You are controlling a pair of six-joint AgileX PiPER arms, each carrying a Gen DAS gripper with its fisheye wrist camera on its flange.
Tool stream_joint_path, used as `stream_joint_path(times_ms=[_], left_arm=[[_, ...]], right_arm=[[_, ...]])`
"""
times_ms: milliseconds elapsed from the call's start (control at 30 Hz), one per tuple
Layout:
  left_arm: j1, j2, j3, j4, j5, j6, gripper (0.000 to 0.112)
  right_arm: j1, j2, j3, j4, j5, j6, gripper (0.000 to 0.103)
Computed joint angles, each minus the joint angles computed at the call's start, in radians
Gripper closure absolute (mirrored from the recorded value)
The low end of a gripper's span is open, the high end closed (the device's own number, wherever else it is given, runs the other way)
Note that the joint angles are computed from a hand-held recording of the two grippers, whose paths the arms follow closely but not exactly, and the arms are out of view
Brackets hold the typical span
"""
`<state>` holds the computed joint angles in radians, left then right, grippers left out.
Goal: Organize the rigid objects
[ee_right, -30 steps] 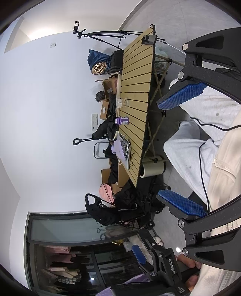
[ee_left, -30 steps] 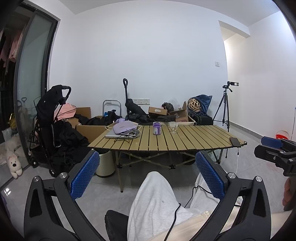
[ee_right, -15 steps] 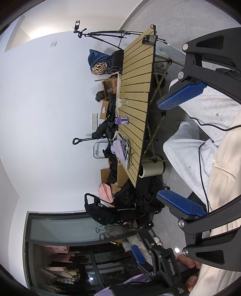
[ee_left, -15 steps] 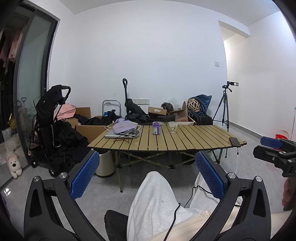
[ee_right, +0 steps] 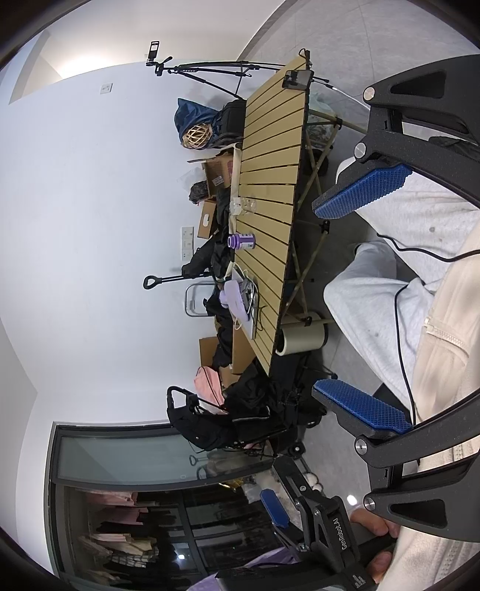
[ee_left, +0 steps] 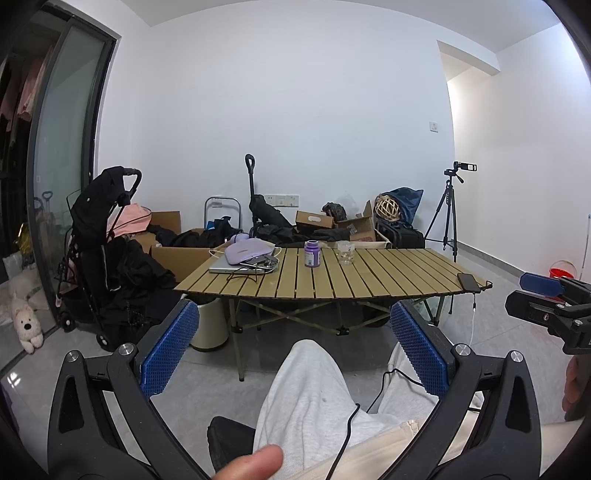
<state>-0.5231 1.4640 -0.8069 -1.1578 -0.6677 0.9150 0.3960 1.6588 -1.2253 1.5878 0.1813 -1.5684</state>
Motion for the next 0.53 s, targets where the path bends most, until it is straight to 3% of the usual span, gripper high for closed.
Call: stream_joint_path(times_ms=[533], left_arm=[[-0.01,0.013,-0.007,-0.018,-0.004,0.001,0.009]], right_arm=[[-0.002,0.002,0.005,0.032,0.003,-0.037,0.011]])
